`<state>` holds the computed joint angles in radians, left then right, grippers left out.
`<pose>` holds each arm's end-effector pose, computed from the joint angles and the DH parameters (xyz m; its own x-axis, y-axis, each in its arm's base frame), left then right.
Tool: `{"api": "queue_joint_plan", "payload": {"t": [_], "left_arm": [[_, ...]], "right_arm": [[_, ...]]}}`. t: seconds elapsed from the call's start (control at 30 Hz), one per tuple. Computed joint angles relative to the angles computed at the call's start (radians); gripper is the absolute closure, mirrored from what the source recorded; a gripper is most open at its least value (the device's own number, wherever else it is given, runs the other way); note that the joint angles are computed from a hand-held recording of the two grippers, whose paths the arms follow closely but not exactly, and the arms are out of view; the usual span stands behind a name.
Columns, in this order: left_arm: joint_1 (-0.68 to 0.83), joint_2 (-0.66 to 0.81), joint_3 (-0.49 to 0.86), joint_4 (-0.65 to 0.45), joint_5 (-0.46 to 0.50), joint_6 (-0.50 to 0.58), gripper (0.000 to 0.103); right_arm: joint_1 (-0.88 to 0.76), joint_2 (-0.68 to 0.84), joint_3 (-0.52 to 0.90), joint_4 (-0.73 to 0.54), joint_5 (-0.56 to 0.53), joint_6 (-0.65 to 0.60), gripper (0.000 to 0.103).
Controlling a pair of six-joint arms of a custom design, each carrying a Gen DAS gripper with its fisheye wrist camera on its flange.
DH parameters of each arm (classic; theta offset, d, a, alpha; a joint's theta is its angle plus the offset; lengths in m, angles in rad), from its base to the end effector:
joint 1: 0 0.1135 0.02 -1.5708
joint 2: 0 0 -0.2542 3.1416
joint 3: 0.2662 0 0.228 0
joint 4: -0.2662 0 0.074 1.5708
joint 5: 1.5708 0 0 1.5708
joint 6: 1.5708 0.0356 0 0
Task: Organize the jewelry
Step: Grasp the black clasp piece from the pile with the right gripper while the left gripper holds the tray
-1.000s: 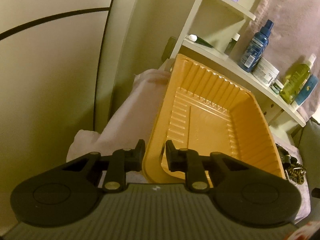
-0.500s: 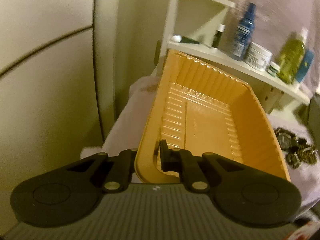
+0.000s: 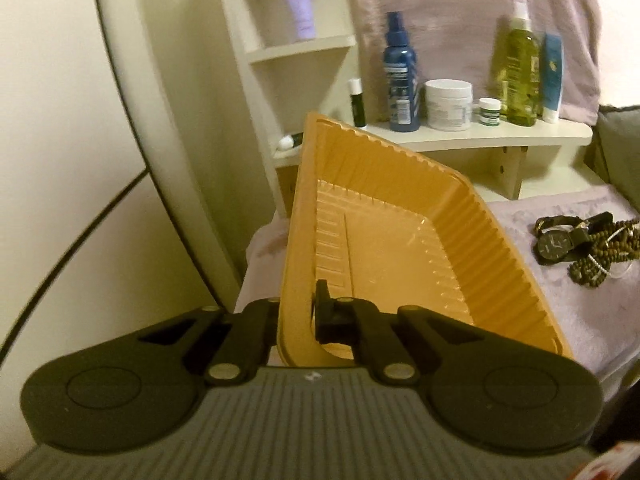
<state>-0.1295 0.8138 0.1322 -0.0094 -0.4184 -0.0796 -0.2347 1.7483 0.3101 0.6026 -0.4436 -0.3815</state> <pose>0.1369 -0.0032 0.1384 -0.6147 0.0068 -0.7888 -0.2421 0.9501 0.1968 0.2220 -0.0374 0.0749 -0.6435 -0.1919 -0.7410 -0.3335 0.9417 0.0457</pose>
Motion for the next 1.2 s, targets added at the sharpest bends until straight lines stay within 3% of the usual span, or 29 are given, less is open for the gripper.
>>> {"api": "queue_joint_plan", "payload": {"t": [0.03, 0.07, 0.1, 0.23, 0.37, 0.6, 0.97, 1.1, 1.2], "left_arm": [[-0.02, 0.002, 0.003, -0.001, -0.019, 0.0, 0.1], [-0.045, -0.006, 0.004, -0.011, -0.042, -0.006, 0.1], [-0.064, 0.003, 0.009, -0.006, -0.062, -0.009, 0.1], [-0.122, 0.005, 0.019, -0.024, -0.119, -0.018, 0.1], [-0.131, -0.002, 0.027, -0.046, -0.129, -0.033, 0.1], [-0.155, 0.008, 0.04, -0.058, -0.14, -0.056, 0.1], [-0.144, 0.013, 0.046, -0.061, -0.12, -0.067, 0.1], [-0.128, 0.01, 0.043, -0.059, -0.103, -0.057, 0.1], [-0.12, 0.003, 0.044, -0.065, -0.093, -0.055, 0.1]], "right_arm": [[0.002, 0.021, 0.009, 0.011, -0.003, -0.01, 0.011], [0.004, 0.043, 0.022, 0.013, -0.013, -0.027, 0.027], [0.012, 0.063, 0.036, 0.009, -0.013, -0.04, 0.037], [0.054, 0.126, 0.063, 0.036, -0.041, -0.076, 0.048], [0.12, 0.163, 0.096, 0.024, -0.04, -0.084, 0.066], [0.243, 0.2, 0.129, 0.107, -0.003, -0.127, 0.067], [0.31, 0.303, 0.311, -0.026, 0.078, -0.343, 0.064], [0.319, 0.341, 0.305, 0.026, 0.12, -0.38, 0.064], [0.311, 0.345, 0.333, -0.033, 0.095, -0.358, 0.064]]}}
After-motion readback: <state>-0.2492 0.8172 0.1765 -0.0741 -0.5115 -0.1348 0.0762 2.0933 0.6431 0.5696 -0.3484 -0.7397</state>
